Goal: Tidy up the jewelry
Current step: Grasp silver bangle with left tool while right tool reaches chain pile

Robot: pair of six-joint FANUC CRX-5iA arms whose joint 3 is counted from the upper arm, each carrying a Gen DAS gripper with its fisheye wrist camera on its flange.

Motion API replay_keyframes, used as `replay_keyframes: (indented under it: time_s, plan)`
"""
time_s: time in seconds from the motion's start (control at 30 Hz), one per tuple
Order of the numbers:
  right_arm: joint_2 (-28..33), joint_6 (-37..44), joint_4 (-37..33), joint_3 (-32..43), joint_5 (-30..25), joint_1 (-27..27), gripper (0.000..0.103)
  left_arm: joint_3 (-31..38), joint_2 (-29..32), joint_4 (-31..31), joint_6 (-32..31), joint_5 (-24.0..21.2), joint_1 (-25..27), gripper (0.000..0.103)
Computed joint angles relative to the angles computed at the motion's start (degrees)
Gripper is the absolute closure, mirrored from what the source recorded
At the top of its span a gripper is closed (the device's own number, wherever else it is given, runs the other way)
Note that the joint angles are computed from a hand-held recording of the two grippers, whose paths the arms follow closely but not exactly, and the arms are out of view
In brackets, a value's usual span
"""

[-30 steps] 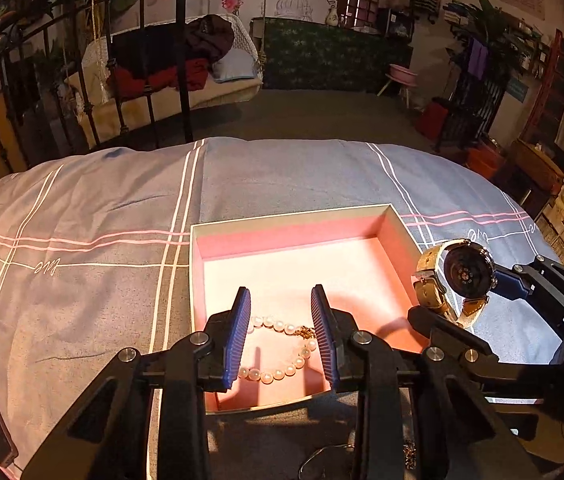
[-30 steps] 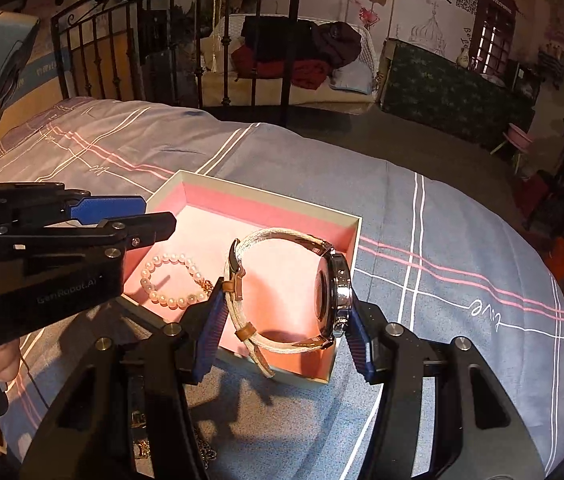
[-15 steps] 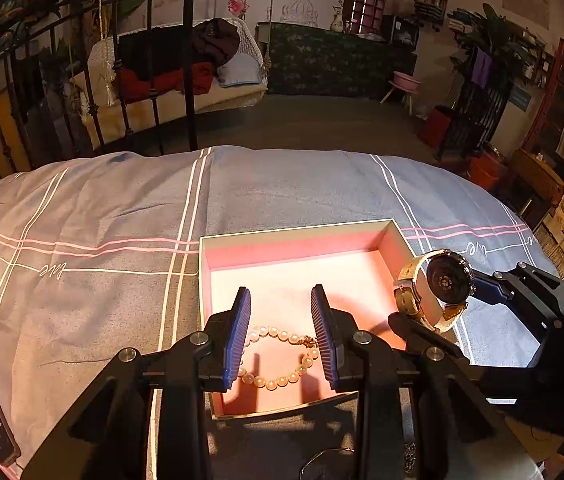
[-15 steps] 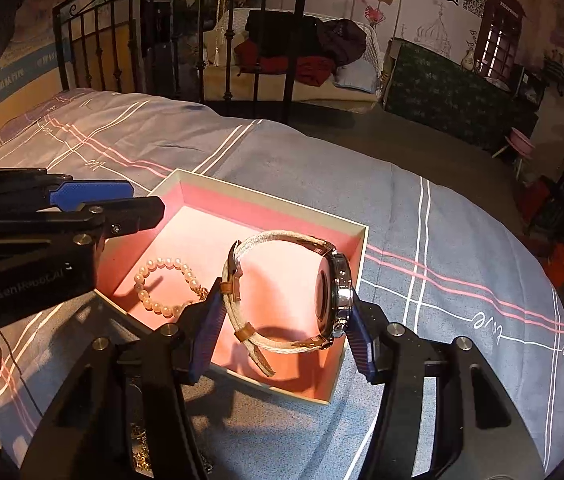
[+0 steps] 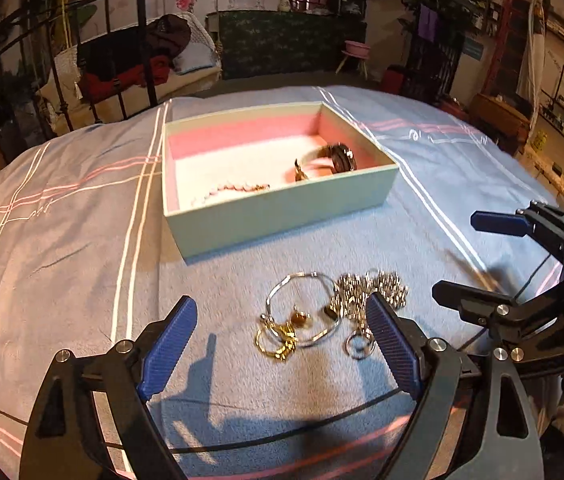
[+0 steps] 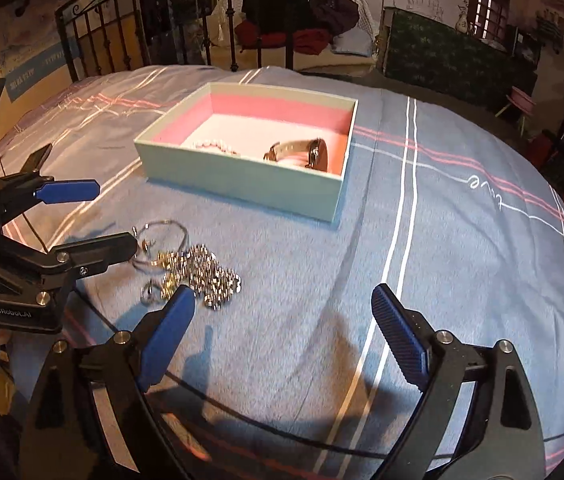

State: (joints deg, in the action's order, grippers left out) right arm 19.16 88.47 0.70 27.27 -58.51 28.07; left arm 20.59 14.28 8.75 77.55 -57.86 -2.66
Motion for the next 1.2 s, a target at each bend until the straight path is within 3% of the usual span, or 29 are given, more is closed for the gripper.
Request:
replay_keyframes:
  time_s: [0.1, 0.3, 0.5, 0.8, 1.03, 1.2]
  plan:
    - [-0.76, 0.37, -0.92, -2.05, -0.53, 0.22, 0.014, 1.71, 1.81, -1.98, 0.16, -1.93, -0.72, 0.019]
    - [-0.61, 0.22, 0.12, -2.45, -1.09, 0.84, 0.012, 4.58, 5.78, 3.49, -3.0, -3.89, 0.59, 0.026]
    - [-0.14, 0.27, -0.01, -1.89, -1.74, 0.73, 0.011, 4.35, 5.49, 1.9, -3.25, -2.77, -0.03, 0.055]
    - [0.31, 0.65, -0.41, -0.89, -2.67, 0.69, 0.011, 3.76, 4.77, 1.9, -1.86, -1.6, 0.27, 0.055]
    - [2.42, 4.5, -4.71, 3.79, -5.98, 1.32, 0.011, 3.89, 3.08, 0.36, 0.61, -0.7, 0.63, 0.055]
    - [4.13, 3.59, -1.67, 5.46, -5.52, 3.48, 0.011, 4.09, 2.5, -1.31, 2.76, -0.6, 0.61, 0.055]
